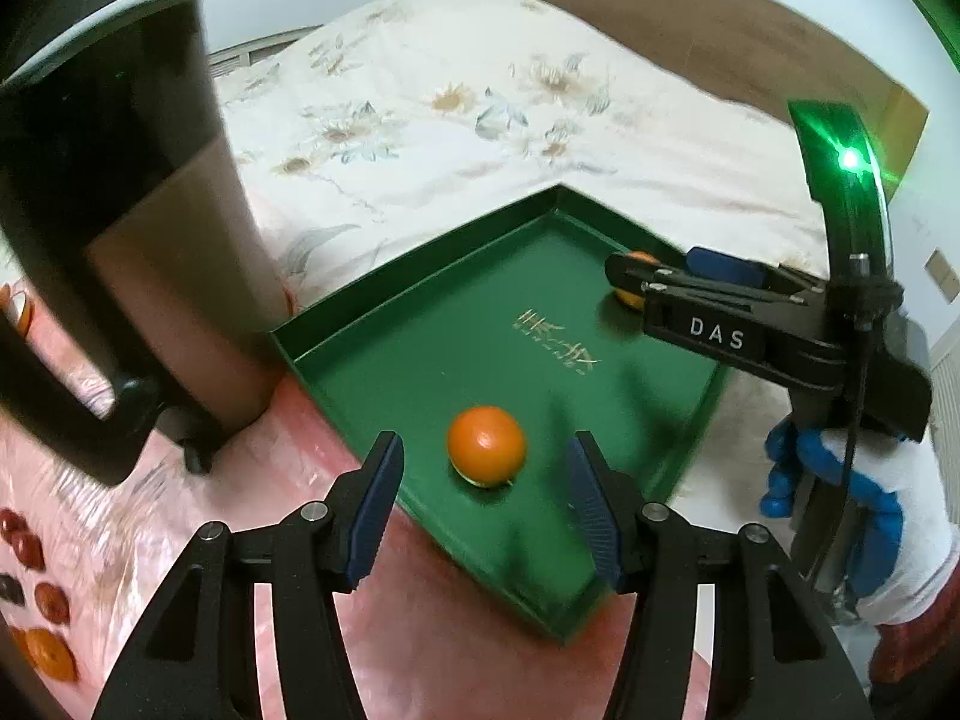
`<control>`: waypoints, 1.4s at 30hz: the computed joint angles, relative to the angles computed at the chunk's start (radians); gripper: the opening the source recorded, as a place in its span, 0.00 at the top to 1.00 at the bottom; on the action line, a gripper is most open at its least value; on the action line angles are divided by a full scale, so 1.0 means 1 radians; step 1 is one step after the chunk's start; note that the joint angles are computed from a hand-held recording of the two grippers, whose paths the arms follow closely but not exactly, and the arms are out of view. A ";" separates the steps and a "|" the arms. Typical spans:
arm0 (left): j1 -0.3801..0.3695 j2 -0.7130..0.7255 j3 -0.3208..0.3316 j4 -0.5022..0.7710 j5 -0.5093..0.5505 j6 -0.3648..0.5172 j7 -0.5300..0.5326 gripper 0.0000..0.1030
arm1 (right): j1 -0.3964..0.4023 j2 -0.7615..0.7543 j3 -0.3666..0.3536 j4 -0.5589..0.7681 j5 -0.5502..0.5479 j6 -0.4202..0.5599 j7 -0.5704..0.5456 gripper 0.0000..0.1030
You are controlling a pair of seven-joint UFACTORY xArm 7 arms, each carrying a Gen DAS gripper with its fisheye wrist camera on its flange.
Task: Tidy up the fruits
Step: 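Open both grippers to drop the oranges into the green tray, then move both grippers back over the remaining fruit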
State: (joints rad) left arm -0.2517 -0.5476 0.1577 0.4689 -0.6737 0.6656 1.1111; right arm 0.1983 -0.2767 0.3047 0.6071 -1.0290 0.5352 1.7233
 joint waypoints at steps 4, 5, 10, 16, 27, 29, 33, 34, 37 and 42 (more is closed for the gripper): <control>0.058 -0.104 0.017 -0.028 0.069 0.047 -0.012 0.51 | 0.027 -0.065 0.036 -0.011 0.033 0.033 0.005 0.00; 0.072 -0.116 0.022 -0.024 0.095 0.075 -0.022 0.51 | 0.040 -0.078 0.054 -0.006 0.055 0.066 -0.004 0.00; 0.148 -0.202 0.083 -0.009 0.175 0.195 -0.026 0.50 | 0.086 -0.118 0.133 0.035 0.118 0.207 -0.003 0.00; 0.230 -0.257 0.130 0.014 0.223 0.268 -0.051 0.44 | 0.137 -0.140 0.184 0.075 0.157 0.232 0.015 0.00; 0.395 -0.285 0.258 0.045 0.304 0.372 0.036 0.44 | 0.214 -0.063 0.281 0.201 0.152 0.251 0.060 0.00; 0.425 -0.282 0.279 0.054 0.312 0.383 0.059 0.44 | 0.240 -0.022 0.291 0.241 0.133 0.279 0.066 0.00; 0.476 -0.247 0.331 0.083 0.317 0.393 0.119 0.44 | 0.293 0.055 0.293 0.307 0.088 0.309 0.099 0.00; 0.487 -0.233 0.345 0.093 0.317 0.393 0.136 0.44 | 0.305 0.077 0.294 0.325 0.072 0.318 0.109 0.00; 0.518 -0.174 0.385 0.128 0.306 0.386 0.192 0.44 | 0.342 0.157 0.283 0.384 0.019 0.313 0.122 0.00; 0.554 -0.047 0.422 0.181 0.251 0.334 0.281 0.44 | 0.403 0.295 0.235 0.482 -0.045 0.286 0.100 0.00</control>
State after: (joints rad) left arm 0.3024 -0.5951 0.5794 0.6496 -0.4224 0.9998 1.3925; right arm 0.6013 0.0188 0.5398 1.0895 -1.0736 0.8212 1.8237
